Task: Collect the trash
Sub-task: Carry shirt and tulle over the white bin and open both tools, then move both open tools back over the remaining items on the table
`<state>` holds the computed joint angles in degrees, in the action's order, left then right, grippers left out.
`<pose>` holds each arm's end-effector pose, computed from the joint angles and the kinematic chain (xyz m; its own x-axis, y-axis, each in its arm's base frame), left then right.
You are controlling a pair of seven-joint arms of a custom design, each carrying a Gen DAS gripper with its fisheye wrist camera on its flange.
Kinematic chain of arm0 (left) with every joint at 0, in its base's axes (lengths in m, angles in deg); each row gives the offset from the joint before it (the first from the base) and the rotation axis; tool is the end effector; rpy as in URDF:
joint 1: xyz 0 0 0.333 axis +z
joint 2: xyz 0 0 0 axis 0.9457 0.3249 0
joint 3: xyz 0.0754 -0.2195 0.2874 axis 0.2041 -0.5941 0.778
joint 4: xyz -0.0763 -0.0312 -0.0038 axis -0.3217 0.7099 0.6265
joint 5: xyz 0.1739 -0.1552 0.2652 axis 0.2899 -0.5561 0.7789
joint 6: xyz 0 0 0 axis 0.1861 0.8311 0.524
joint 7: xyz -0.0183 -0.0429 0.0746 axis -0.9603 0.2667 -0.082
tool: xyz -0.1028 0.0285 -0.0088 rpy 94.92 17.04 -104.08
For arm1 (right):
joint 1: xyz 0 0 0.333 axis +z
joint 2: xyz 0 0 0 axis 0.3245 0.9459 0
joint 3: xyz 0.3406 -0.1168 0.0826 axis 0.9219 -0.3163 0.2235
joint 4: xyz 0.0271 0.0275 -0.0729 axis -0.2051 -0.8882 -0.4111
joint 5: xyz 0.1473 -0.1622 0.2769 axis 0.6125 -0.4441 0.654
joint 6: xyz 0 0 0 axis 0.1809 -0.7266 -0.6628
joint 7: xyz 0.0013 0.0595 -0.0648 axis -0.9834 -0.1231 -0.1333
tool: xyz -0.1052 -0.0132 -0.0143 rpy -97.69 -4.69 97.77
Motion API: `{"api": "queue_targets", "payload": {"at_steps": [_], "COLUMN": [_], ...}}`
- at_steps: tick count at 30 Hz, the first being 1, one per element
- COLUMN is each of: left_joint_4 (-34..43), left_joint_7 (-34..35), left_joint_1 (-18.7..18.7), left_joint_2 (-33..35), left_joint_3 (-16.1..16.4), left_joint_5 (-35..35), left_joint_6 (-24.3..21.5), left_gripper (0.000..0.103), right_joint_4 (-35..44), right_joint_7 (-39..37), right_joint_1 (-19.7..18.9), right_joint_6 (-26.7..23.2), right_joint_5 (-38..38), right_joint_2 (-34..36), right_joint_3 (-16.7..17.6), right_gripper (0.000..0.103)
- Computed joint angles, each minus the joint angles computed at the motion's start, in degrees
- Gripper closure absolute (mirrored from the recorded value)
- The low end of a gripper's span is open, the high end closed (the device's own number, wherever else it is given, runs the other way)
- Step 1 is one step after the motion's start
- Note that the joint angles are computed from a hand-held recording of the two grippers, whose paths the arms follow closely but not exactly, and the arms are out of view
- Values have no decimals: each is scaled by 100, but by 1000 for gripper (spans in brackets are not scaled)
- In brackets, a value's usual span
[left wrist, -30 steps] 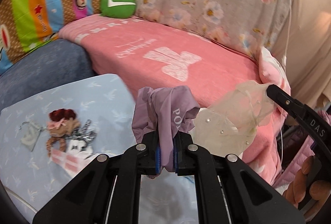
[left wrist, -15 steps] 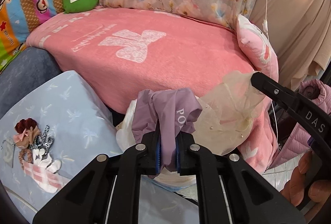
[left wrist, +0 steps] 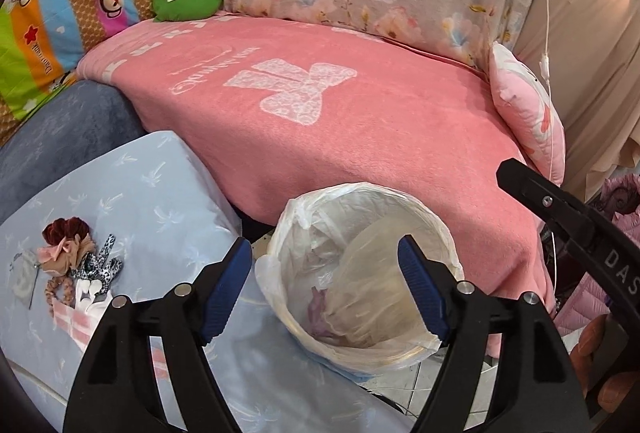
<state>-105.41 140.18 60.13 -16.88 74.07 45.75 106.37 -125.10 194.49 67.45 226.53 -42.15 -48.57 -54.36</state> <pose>0.6358 -0.2558 0.5223 -0.2026 -0.9649 0.1674 -0.7180 0.0301 -0.6954 0.6307 0.3328 0.5418 0.0166 -0.9505 -0.3102 -0.5531 0.2497 -0.7948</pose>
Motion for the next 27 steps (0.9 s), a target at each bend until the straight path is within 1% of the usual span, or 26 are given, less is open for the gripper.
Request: {"api": "queue_targets", "payload": {"at_steps": [6, 10, 14, 20, 24, 27], "left_joint_4": [-181, -344, -539, -847, -1065, -1200], "left_joint_7": [-267, -431, -604, -1036, -1156, -1264], "left_joint_1": [-29, 4, 19, -26, 115, 163], "left_joint_2": [-102, -205, -332, -527, -634, -707], "left_joint_3": [154, 200, 277, 527, 497, 524], "left_joint_5": [56, 110, 208, 581, 611, 670], "left_joint_6": [42, 84, 137, 226, 291, 322], "left_gripper": [31, 31, 31, 31, 31, 31], "right_joint_4": [-29, -51, -25, 28, 97, 148], "right_joint_7": [-11, -112, -205, -323, -490, -558], "right_joint_1": [29, -38, -71, -46, -135, -132], "right_joint_6": [-20, -6, -51, -113, -178, -234], "right_joint_5": [-5, 84, 142, 163, 202, 210], "right_joint_2": [-37, -58, -38, 0, 30, 70], "right_joint_3": [109, 339, 515, 677, 908, 1002], "right_gripper": [63, 58, 57, 57, 57, 55]}}
